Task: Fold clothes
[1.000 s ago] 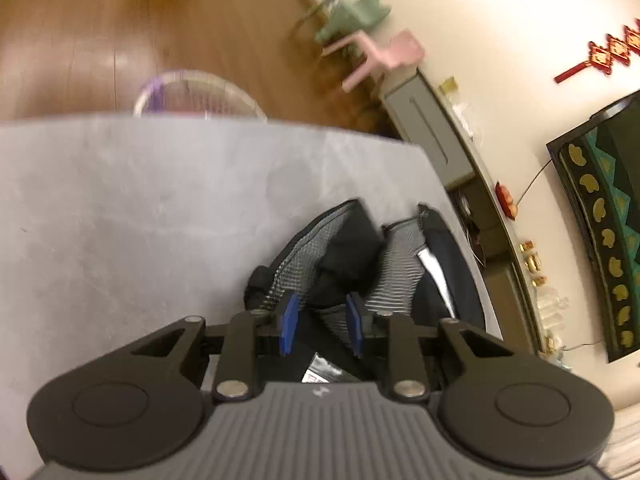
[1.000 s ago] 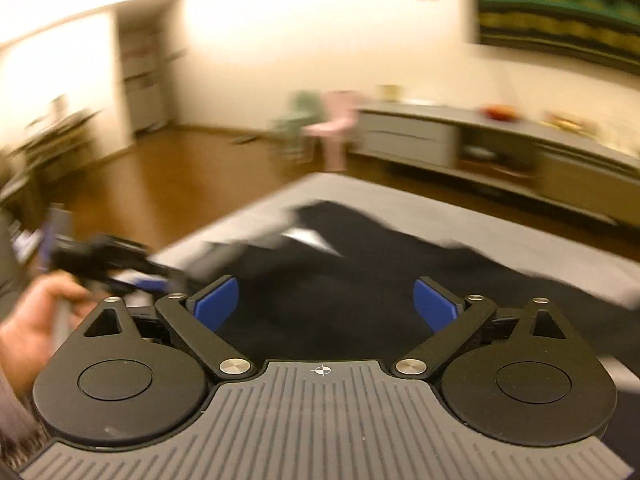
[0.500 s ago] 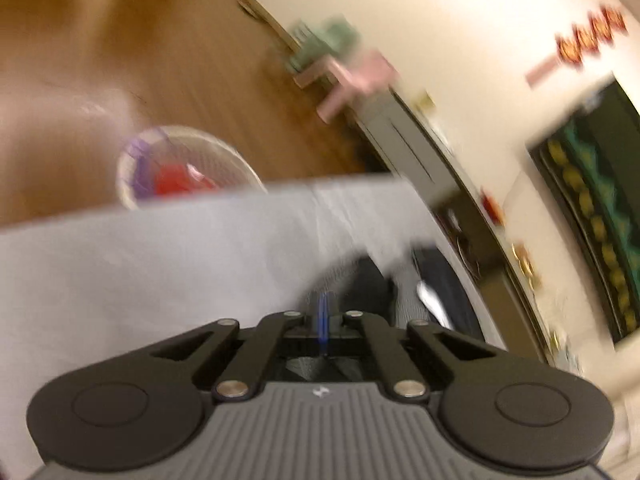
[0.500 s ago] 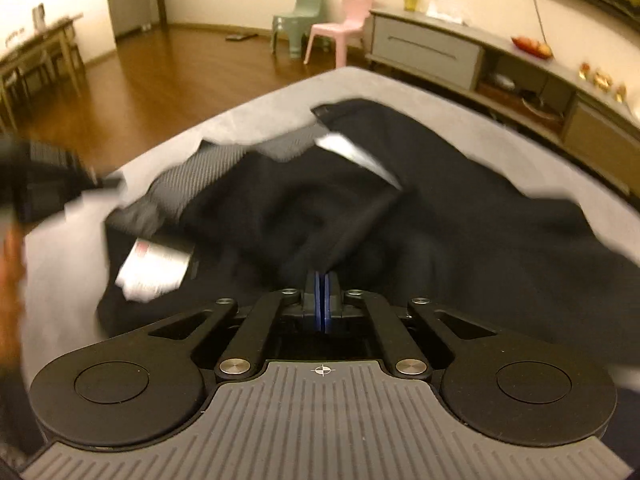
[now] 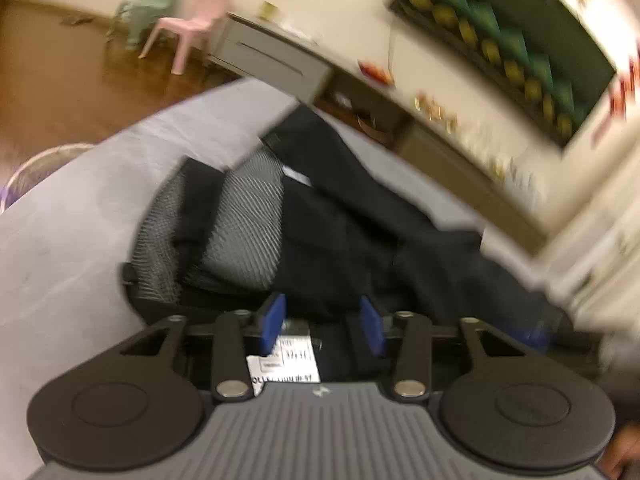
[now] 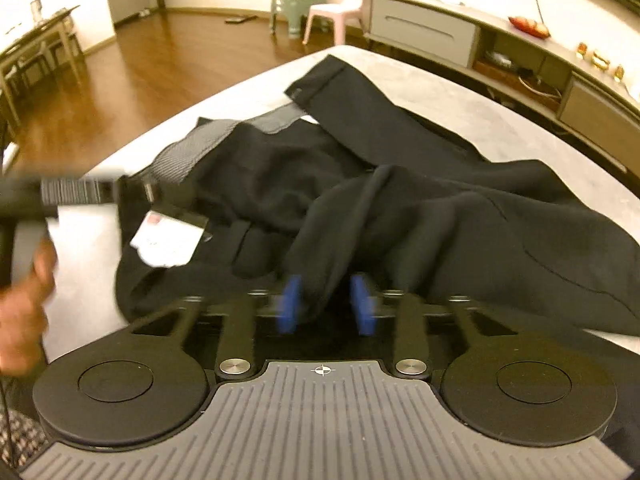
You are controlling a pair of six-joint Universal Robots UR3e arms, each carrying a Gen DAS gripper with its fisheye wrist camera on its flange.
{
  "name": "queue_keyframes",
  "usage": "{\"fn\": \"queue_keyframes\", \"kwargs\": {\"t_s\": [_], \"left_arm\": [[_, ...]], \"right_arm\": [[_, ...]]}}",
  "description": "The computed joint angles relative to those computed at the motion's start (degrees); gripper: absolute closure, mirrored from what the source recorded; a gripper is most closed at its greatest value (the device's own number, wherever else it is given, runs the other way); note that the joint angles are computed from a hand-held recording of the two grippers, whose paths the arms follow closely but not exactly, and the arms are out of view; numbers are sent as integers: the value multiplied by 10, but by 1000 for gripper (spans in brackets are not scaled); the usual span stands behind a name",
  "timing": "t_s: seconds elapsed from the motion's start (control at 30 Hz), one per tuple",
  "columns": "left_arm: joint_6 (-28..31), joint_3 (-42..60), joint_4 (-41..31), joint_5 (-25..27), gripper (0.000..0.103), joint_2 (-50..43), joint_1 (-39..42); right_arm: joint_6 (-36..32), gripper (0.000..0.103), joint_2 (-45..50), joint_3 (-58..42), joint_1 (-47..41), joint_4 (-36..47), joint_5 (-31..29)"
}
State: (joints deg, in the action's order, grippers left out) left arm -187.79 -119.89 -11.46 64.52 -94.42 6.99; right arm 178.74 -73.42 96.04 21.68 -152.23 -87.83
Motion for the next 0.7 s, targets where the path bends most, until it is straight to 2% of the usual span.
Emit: {"fn": "queue_keyframes", "kwargs": {"t_s": [0.07, 0.1, 0.13, 0.2, 0.27, 0.3, 0.33, 0.37, 0.4, 0.43, 0.53, 0.57, 0.63, 0.7], "left_arm": [[20, 27, -10, 32, 58, -29, -31], [32, 32, -11, 36, 58, -36, -40], [44, 36, -10, 38, 58, -41, -48], [59, 52, -9, 57, 58, -60, -73], [70, 71, 0, 79, 58, -88, -98], [75, 80, 9, 95, 58, -102, -113], [82, 89, 19, 112, 59, -117, -129], [92, 95, 26, 133, 71, -125, -144], [100, 100, 24, 139, 77, -128, -149], [108, 105, 19, 142, 92, -131, -153], [109, 100, 27, 127, 96, -119, -149], [103, 82, 58, 115, 96, -106, -140], [85, 48, 124, 86, 96, -82, -118], [25, -18, 276, 81, 96, -52, -90]], "right_arm": [[16, 52, 34, -44, 1, 8, -13], [23, 46, 49, -65, 1, 14, -19], [30, 40, 59, -79, -3, 20, -14], [45, 36, 89, -120, -12, 35, 5], [55, 43, 125, -159, -17, 51, 24], [55, 82, 135, -170, -21, 62, 33], [55, 103, 136, -165, -25, 57, 41], [58, 103, 124, -135, -28, 28, 41], [62, 103, 104, -91, -30, -18, 34], [66, 103, 84, -48, -33, -61, 29], [74, 103, 30, 51, -50, -136, 27], [78, 103, 17, 75, -56, -152, 28], [86, 103, -11, 121, -69, -183, 29], [99, 103, -31, 155, -86, -209, 44]]}}
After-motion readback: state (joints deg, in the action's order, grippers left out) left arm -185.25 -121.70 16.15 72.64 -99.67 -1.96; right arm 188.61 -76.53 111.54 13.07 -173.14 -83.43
